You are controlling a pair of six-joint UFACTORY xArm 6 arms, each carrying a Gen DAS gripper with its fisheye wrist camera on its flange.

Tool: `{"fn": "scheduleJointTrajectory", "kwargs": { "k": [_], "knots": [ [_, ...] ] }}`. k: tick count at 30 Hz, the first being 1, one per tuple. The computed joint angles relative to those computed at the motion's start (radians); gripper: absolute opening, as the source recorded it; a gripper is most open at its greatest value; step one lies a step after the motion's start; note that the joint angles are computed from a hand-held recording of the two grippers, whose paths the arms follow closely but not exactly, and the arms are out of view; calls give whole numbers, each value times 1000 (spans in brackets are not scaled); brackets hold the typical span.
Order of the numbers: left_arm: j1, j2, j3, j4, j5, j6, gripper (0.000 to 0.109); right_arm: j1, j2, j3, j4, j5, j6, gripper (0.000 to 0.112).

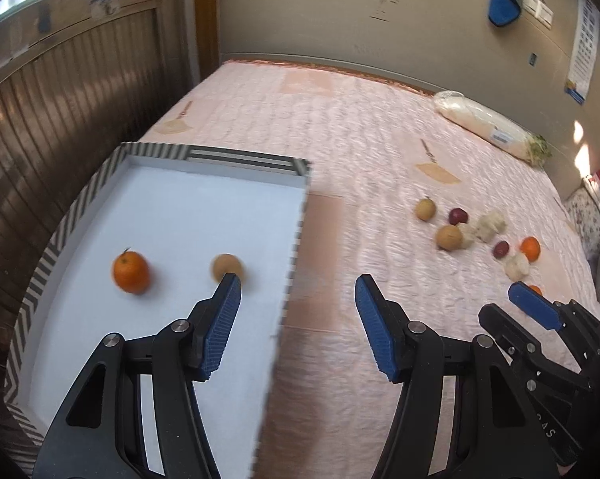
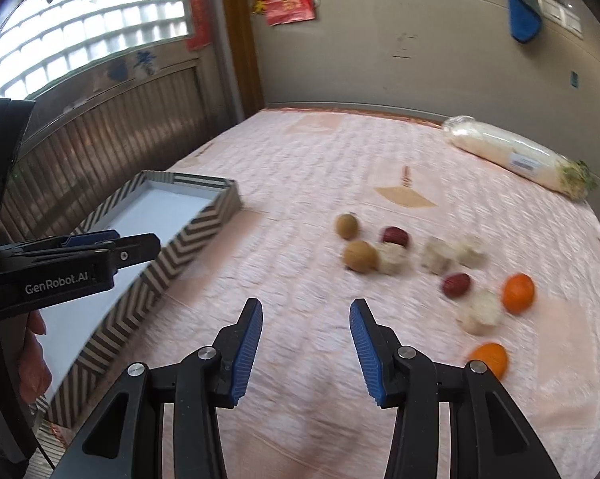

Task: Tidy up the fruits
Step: 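Move both open tools back to the fruit pile, then grasp a mandarin with the right tool while the left tool grasps a brown pear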

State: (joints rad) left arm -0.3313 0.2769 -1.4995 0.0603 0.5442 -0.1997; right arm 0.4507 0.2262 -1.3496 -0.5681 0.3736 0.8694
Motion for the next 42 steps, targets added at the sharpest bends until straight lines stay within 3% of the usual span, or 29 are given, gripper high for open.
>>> {"fn": "scheduleJointTrajectory", "kwargs": {
  "k": [11,19,29,32,42],
  "knots": [
    [-97,93,-117,-22,47,49,60,-89,-168,218,-86,-2,141,44],
    [-132,200,-244,-32,92,73,60,-135,-217,305,-91,-8,159,44],
    [-151,325,-415,-17,165,94,60,-159,-141,258,51,-47,-2,44],
    [-152,358,-460,-18,176,101,60,-159,-130,245,62,-38,-21,30],
    [-152,486,-639,-3,213,117,60,-168,-135,266,139,-84,-88,30]
  ]
}}
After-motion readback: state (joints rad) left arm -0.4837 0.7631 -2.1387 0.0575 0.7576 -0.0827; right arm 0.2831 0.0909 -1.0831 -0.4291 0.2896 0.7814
